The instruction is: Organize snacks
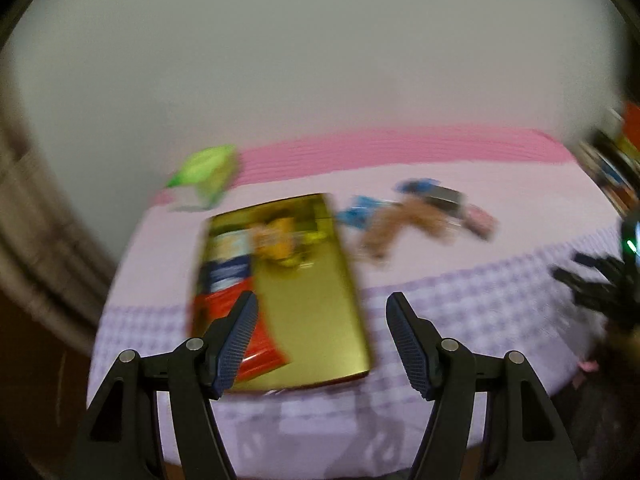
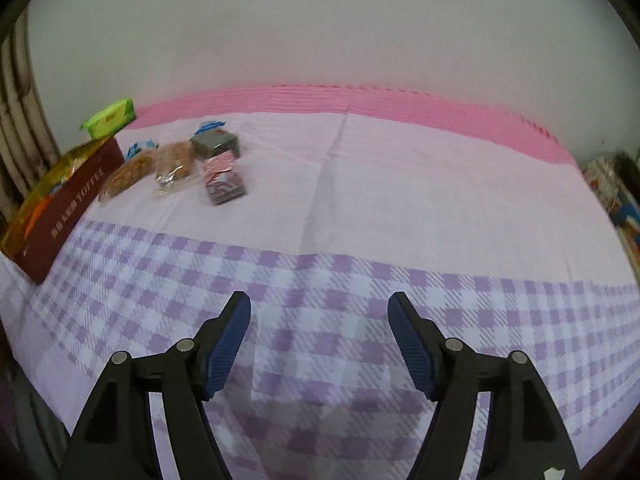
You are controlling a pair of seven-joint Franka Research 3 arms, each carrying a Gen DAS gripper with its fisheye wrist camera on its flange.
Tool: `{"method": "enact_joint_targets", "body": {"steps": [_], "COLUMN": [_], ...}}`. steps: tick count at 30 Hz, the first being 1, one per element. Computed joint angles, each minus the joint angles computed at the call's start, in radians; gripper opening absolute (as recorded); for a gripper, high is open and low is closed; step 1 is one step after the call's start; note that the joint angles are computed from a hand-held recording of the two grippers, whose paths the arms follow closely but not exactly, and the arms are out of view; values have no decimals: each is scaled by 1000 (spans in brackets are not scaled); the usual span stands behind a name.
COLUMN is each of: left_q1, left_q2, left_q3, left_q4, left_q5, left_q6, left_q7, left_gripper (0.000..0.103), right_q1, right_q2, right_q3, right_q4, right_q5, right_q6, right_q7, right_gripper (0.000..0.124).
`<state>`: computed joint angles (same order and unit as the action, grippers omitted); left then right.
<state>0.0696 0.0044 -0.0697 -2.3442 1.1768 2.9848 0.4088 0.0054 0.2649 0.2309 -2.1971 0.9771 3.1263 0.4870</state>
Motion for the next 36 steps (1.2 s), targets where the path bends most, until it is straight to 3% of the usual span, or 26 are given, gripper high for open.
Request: {"method": "enact_joint_targets", "body": {"steps": [2,6,10,13,16,21,23,29,34,36], "left_q1": [-6,26,19,72,62,13,-17,-71,-76,-56], "left_q2": [53,158,285,383,475,589,627,737,845,853], "left_q3": [-21,-120,-142,-209,-212,-177,-145,-80,-70,-89], "left_q4": [34,134,297,413,539,706,766,925,1083,1098], "left_q5": [-252,-669,-770,-933,-987,-1048,-1038,-1005,-1019,-1050], "left_q6": [38,13,-72,-152,-256,-379,-421,-536,-678,-697], "left_q7": [279,748,961,1145,1272,1390,1399,1392,1374,1377], "left_gripper": [67,67,67,64,62,59,54,53,55,51], "right_q1": [-35,-57,-51,-33,-7,38,45,45,48,50], "right_q2": [5,-1,-7,-12,-13,-12,-10,-9,-8,-8], "right_q3": [27,47,20,-17,-53,-105,-116,-133,-141,-142], "right_q4": [15,30,41,47,51,58,62,69,70,70], "right_q5": [56,195,294,331,353,353,350,368,360,356], "right_q6": [-20,-50,-96,-133,-160,-189,-203,-243,-256,-254], "right_q7": [-42,-172,-244,-250,-257,-256,-249,-256,-250,-244], "right_gripper": [70,77,82,83,83,85,86,87,87,88]}}
